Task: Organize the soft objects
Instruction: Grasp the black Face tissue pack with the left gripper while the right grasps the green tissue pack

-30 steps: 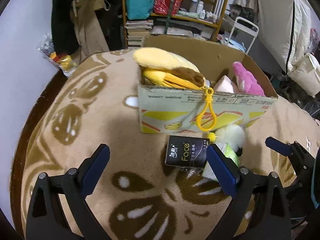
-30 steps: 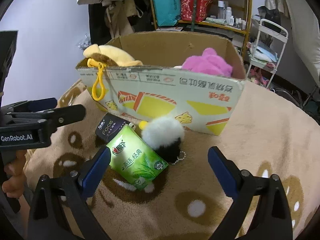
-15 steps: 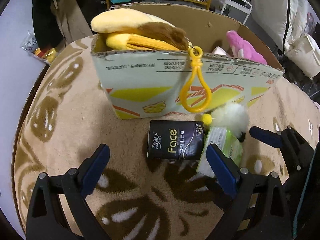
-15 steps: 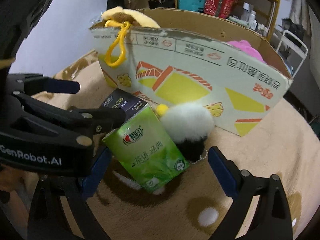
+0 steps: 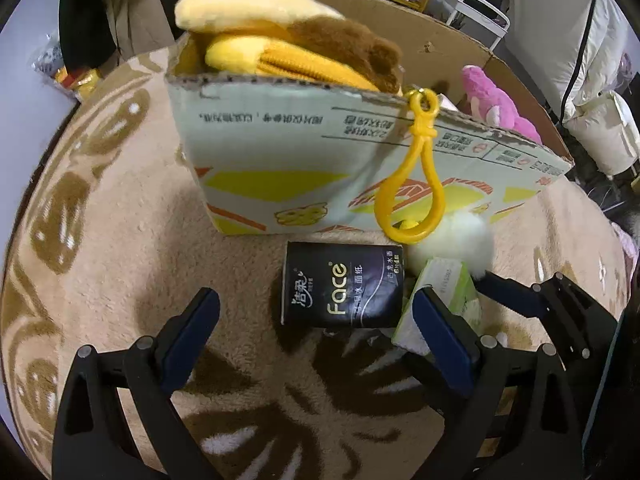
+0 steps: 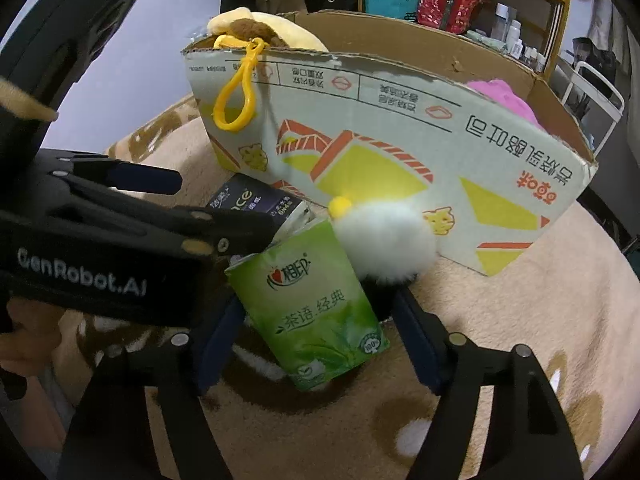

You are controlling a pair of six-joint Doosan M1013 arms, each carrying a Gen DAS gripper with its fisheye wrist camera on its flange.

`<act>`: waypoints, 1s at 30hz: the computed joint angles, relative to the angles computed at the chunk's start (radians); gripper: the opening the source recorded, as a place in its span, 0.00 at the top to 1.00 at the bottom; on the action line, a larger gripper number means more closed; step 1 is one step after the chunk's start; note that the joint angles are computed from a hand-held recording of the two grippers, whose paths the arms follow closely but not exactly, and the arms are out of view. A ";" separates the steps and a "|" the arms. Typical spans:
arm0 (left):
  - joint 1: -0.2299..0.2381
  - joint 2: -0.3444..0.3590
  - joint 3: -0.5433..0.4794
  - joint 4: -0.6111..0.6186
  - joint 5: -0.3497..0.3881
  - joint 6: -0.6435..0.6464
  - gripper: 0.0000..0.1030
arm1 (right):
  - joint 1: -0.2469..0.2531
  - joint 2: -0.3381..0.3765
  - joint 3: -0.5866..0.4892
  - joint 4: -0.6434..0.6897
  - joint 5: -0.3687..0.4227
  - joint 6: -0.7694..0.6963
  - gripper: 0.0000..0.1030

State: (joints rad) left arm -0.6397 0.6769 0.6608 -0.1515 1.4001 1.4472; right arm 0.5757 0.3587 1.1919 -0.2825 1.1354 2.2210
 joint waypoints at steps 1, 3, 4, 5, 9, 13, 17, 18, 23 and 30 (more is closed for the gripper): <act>0.001 0.004 -0.004 -0.008 0.007 -0.002 0.07 | 0.001 0.001 -0.003 -0.002 0.005 -0.005 0.29; -0.002 0.012 -0.011 -0.009 0.020 -0.003 0.07 | 0.004 0.002 -0.005 -0.009 0.014 -0.006 0.38; -0.005 0.014 -0.011 -0.002 0.022 -0.004 0.07 | 0.003 0.003 -0.006 -0.003 0.016 -0.011 0.38; -0.008 0.014 -0.009 0.005 0.021 -0.004 0.07 | 0.002 0.003 -0.007 0.001 0.018 -0.014 0.38; -0.009 0.022 -0.018 0.013 0.025 -0.010 0.07 | 0.000 -0.002 0.001 0.007 0.007 -0.011 0.38; -0.009 0.051 -0.056 0.034 0.072 -0.041 0.07 | -0.004 -0.003 0.006 0.013 -0.003 -0.011 0.38; -0.012 0.056 -0.062 0.047 0.073 -0.041 0.07 | -0.003 -0.002 0.010 0.011 -0.005 -0.007 0.37; -0.013 0.058 -0.063 0.051 0.074 -0.041 0.07 | -0.004 -0.001 0.010 0.016 -0.004 -0.006 0.36; -0.021 0.059 -0.067 0.073 0.074 -0.067 0.15 | -0.006 0.001 0.011 0.025 -0.007 0.000 0.37; -0.012 0.042 -0.044 0.084 0.056 -0.107 0.37 | -0.008 -0.002 0.012 0.028 -0.013 -0.001 0.37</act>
